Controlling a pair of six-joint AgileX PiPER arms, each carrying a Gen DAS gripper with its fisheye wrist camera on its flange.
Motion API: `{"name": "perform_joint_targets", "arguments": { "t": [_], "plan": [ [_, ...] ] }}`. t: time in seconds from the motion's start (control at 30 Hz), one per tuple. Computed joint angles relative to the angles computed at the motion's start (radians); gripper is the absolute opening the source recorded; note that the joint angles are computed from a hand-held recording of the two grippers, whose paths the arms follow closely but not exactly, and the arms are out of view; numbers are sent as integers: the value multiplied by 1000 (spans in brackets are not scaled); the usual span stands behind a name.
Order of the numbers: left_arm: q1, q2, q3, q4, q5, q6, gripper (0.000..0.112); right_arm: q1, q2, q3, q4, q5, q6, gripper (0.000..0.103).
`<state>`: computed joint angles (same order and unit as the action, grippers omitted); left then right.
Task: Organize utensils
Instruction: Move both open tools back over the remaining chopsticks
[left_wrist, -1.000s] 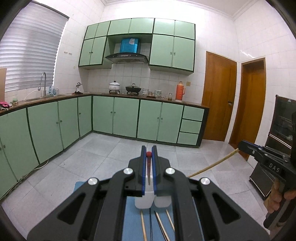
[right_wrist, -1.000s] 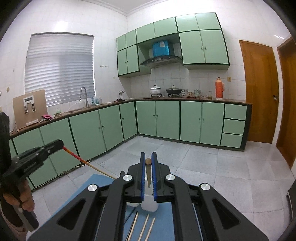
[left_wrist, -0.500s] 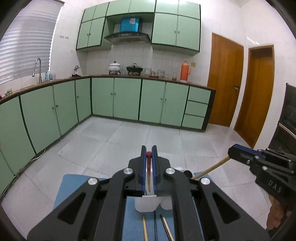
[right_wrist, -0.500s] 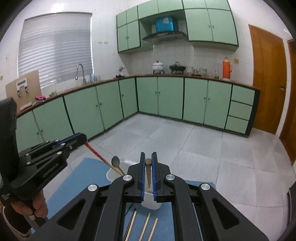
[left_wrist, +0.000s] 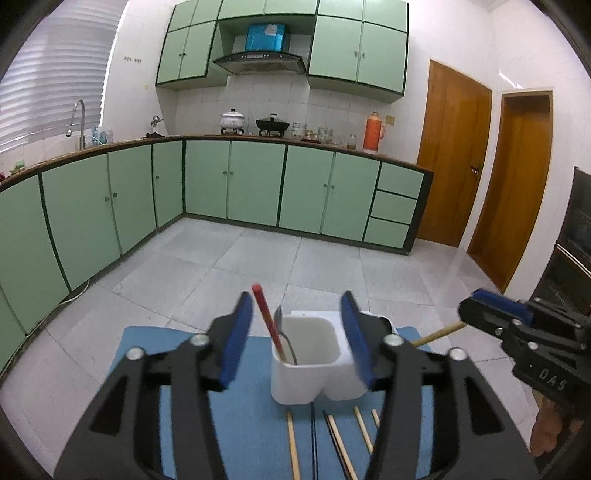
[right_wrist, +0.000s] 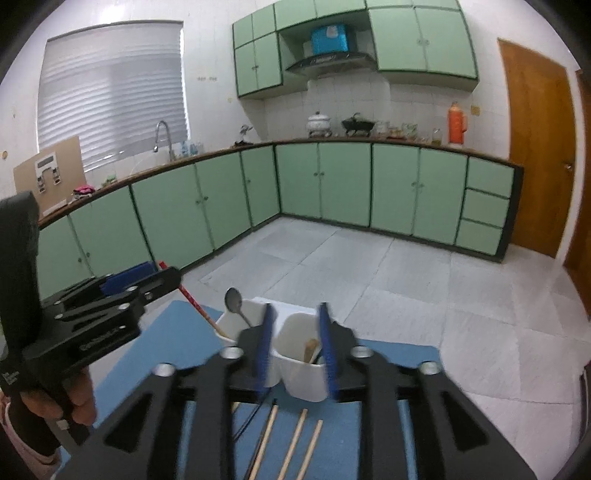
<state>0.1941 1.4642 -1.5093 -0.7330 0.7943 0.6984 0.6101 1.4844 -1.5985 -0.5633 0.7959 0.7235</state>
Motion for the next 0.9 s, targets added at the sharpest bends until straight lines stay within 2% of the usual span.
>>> {"name": "perform_joint_targets", "arguments": {
  "t": [0.07,0.13,0.17,0.23,0.3,0.53,0.8,0.9],
  "plan": [
    [30,-33,39,-39,4,36,62,39,-43,54,-109,10,100,58],
    [74,-77,93,-97,7,91,77,87,-91,123,-228,26,219,76],
    [92,-97,118,-117,8,112,80,119,-116,160,-294,46,287,80],
    [136,-138,171,-161,23,160,87,176,-159,226,-396,84,395,97],
    [184,-173,222,-198,50,215,89,249,-205,306,-499,147,522,98],
    [308,-267,373,-218,130,325,90,395,-304,492,-559,268,711,98],
    [433,-348,556,-195,218,459,90,560,-327,665,-509,367,899,98],
    [463,-369,605,-176,245,494,90,613,-313,711,-474,381,963,97]
  ]
}}
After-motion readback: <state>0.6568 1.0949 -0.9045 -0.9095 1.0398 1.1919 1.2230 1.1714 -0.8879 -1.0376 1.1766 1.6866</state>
